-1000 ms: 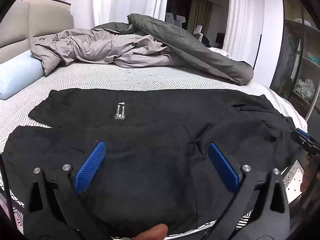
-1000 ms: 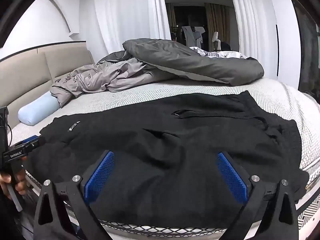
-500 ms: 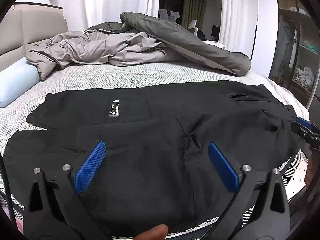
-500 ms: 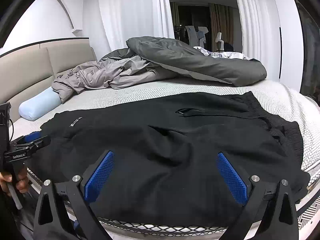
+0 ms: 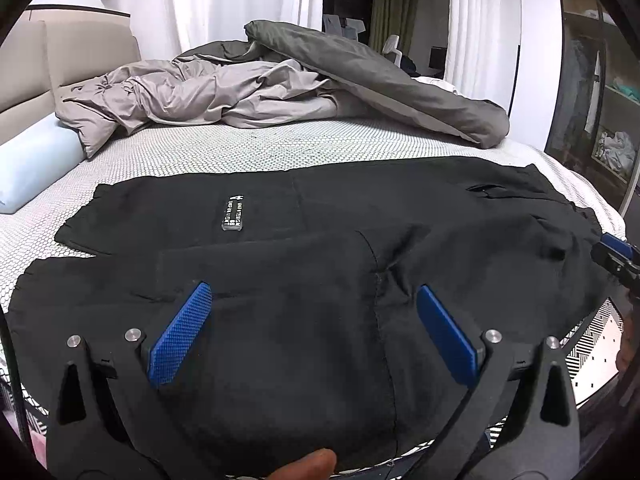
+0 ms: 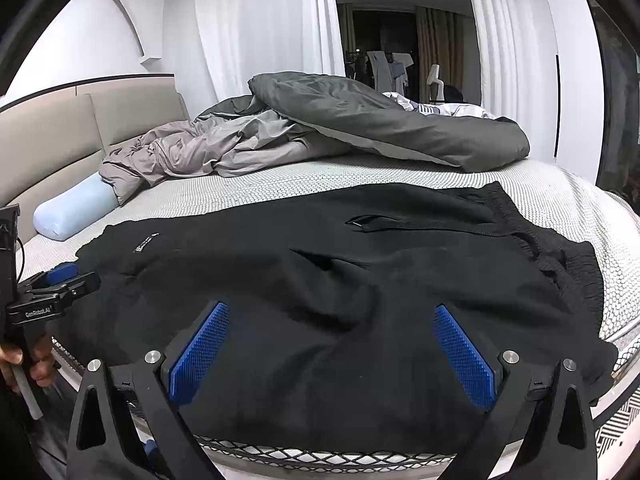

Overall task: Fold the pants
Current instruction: 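Position both grippers open over the black trousers lying on the bed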

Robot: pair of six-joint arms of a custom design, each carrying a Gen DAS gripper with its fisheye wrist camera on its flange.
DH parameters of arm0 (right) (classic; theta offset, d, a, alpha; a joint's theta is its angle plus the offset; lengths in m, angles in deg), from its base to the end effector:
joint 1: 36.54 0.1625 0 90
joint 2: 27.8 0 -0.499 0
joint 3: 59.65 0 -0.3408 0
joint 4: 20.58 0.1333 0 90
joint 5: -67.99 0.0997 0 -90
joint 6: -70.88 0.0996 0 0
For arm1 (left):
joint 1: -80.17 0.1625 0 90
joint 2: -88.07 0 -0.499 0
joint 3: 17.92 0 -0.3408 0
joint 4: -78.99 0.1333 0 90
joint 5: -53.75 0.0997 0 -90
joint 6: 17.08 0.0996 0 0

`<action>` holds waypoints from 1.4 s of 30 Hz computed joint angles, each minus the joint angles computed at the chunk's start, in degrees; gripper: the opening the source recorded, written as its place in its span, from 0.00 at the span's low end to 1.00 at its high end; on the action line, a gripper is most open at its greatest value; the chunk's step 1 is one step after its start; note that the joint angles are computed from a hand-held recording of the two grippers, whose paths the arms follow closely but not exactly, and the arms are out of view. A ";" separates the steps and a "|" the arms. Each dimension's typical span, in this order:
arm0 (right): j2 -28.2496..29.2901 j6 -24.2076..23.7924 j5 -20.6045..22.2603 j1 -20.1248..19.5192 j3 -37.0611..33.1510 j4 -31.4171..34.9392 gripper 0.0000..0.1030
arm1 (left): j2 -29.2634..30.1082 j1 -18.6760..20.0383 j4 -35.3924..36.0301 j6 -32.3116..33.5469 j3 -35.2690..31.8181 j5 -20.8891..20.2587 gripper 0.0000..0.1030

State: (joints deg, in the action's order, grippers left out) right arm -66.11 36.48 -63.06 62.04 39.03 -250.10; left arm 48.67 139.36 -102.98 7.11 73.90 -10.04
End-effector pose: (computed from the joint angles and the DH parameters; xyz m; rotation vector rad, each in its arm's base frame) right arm 0.1645 -0.6351 0.2594 0.1434 -1.9091 1.3205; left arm -0.2202 -0.7154 0.2037 0.9960 2.3792 -0.9571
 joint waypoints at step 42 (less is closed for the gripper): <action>-0.89 2.31 -2.22 -1.41 -0.78 -1.32 1.00 | -1.10 0.77 2.61 -4.00 -1.60 1.07 0.99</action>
State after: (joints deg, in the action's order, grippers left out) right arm -67.00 38.79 -65.28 60.63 38.25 -251.42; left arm 47.57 140.13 -100.36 3.11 72.30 -8.97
